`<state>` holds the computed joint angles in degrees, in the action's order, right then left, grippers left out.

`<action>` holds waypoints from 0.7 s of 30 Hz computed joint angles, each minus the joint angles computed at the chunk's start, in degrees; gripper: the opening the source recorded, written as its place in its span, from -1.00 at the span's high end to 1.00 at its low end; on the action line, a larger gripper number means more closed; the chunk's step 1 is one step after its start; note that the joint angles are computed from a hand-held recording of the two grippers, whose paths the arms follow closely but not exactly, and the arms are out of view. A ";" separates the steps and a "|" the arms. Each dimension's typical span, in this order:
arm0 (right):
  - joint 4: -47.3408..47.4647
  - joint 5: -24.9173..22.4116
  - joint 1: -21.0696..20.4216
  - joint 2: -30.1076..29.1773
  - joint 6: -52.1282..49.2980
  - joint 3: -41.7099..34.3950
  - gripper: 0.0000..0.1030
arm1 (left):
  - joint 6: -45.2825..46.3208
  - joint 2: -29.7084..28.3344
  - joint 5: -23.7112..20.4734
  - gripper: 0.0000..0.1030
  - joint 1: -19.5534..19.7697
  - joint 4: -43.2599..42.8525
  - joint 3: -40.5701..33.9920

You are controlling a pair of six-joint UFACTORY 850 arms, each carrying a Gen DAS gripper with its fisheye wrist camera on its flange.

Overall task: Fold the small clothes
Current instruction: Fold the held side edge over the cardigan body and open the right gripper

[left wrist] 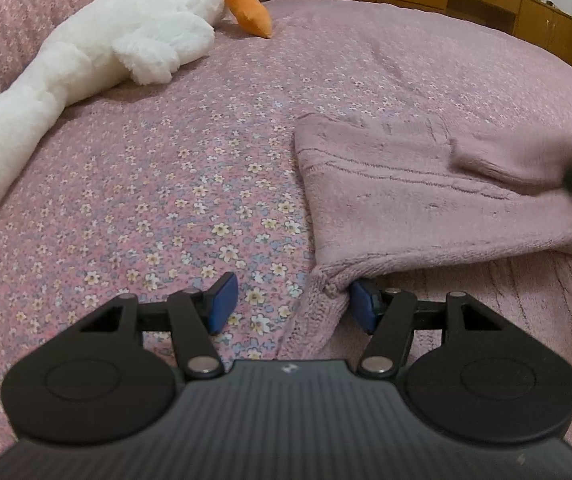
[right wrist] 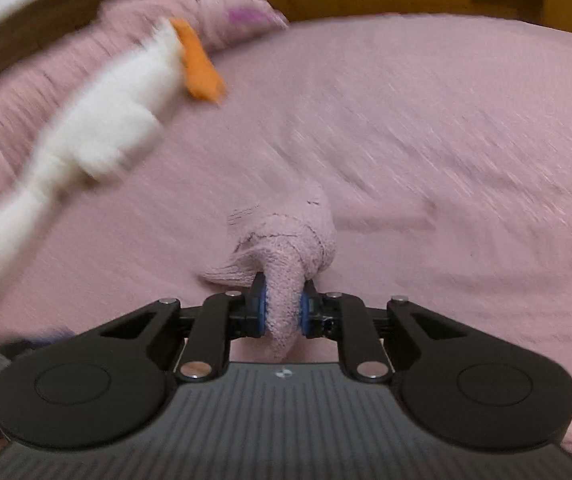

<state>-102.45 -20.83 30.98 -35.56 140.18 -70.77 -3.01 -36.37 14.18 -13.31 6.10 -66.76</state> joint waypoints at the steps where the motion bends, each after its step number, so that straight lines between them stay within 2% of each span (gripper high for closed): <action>1: 3.43 0.46 -0.21 -0.95 -3.09 -0.10 0.65 | 0.47 -0.01 0.00 -0.21 -0.04 -0.31 0.01; 2: 4.45 0.56 -0.19 -1.12 -3.79 0.14 0.58 | 0.62 -0.02 0.00 -0.21 -0.04 -0.29 0.02; 4: 0.60 -0.86 0.22 -0.68 0.68 1.22 0.43 | 0.25 -0.14 -0.07 -0.21 0.02 0.29 -0.15; 5: 0.25 -1.03 0.34 -0.56 1.04 1.28 0.27 | -0.19 -0.18 -0.22 -0.21 0.07 0.77 -0.25; 6: 1.77 -1.77 0.66 -0.53 -0.99 0.97 0.16 | -0.65 -0.23 -0.43 -0.21 0.12 1.26 -0.41; 8: 7.12 -4.71 2.13 -0.50 -8.99 -0.45 0.06 | -1.67 -0.34 -0.83 -0.21 0.20 2.25 -0.75; 12: 6.94 -10.36 4.48 0.32 -13.04 -1.30 -0.18 | -2.48 -0.40 -1.03 -0.20 0.26 3.20 -0.94; 16: 6.18 -9.12 5.44 -0.51 -16.11 -4.25 -0.24 | -2.31 -0.50 -1.28 -0.20 0.25 3.09 -1.12; 21: 11.30 -6.20 5.08 -5.87 -22.69 -11.38 -0.24 | -3.32 -0.46 -0.98 -0.20 0.36 4.13 -0.92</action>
<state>-91.15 -27.03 36.06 -41.43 117.49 -82.15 -6.33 -36.83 13.21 -12.95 10.22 -67.68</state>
